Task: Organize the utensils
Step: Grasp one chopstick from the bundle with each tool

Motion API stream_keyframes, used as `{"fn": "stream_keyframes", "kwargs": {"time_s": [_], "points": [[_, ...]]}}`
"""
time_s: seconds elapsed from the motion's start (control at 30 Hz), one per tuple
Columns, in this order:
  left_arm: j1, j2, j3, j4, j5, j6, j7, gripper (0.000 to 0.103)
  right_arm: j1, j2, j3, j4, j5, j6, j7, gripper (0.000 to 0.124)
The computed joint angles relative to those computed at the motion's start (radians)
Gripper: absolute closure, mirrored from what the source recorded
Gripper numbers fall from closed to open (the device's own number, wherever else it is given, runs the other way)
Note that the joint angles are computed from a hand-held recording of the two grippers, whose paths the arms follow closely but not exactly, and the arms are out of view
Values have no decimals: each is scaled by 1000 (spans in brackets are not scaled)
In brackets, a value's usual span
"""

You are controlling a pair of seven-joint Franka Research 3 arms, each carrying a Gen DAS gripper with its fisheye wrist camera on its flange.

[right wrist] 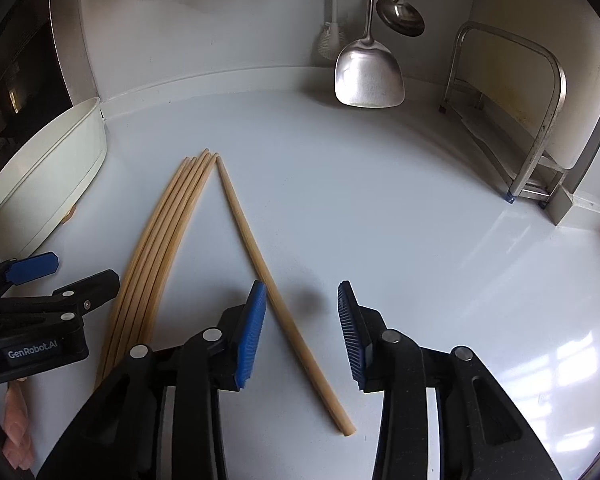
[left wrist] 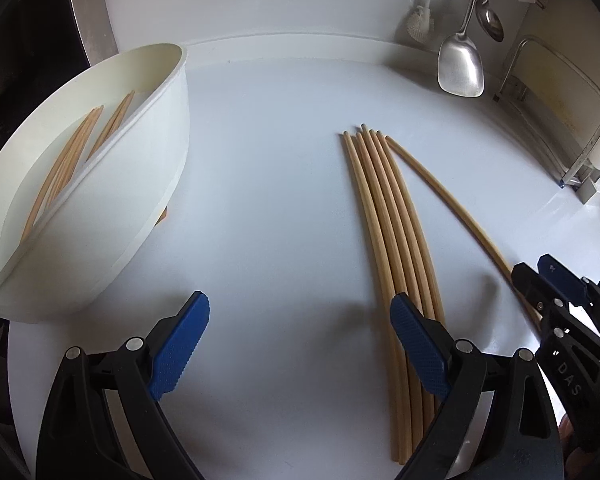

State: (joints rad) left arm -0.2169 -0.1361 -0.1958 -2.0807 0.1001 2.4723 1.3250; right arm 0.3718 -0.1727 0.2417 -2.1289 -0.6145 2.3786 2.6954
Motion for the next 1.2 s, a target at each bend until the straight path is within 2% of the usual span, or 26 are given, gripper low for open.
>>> {"fn": "stream_keyframes", "kwargs": {"time_s": [0.47, 0.7, 0.87, 1.0, 1.1, 1.2], "points": [[0, -9, -5, -15, 19, 13, -28, 11, -1, 9, -12, -3, 28, 28, -48, 88], [2, 2, -7, -9, 49, -6, -56, 9, 2, 23, -18, 6, 56, 35, -104, 88], [5, 29, -10, 12, 73, 3, -67, 6, 3, 33, -28, 10, 72, 52, -140, 77], [5, 39, -9, 21, 66, 3, -67, 6, 5, 42, -35, 16, 95, 71, -193, 77], [5, 45, -10, 26, 69, 6, -69, 7, 4, 44, -36, 12, 91, 90, -204, 77], [3, 43, -10, 22, 63, 22, -64, 16, 3, 46, -37, 9, 94, 103, -212, 80]]}}
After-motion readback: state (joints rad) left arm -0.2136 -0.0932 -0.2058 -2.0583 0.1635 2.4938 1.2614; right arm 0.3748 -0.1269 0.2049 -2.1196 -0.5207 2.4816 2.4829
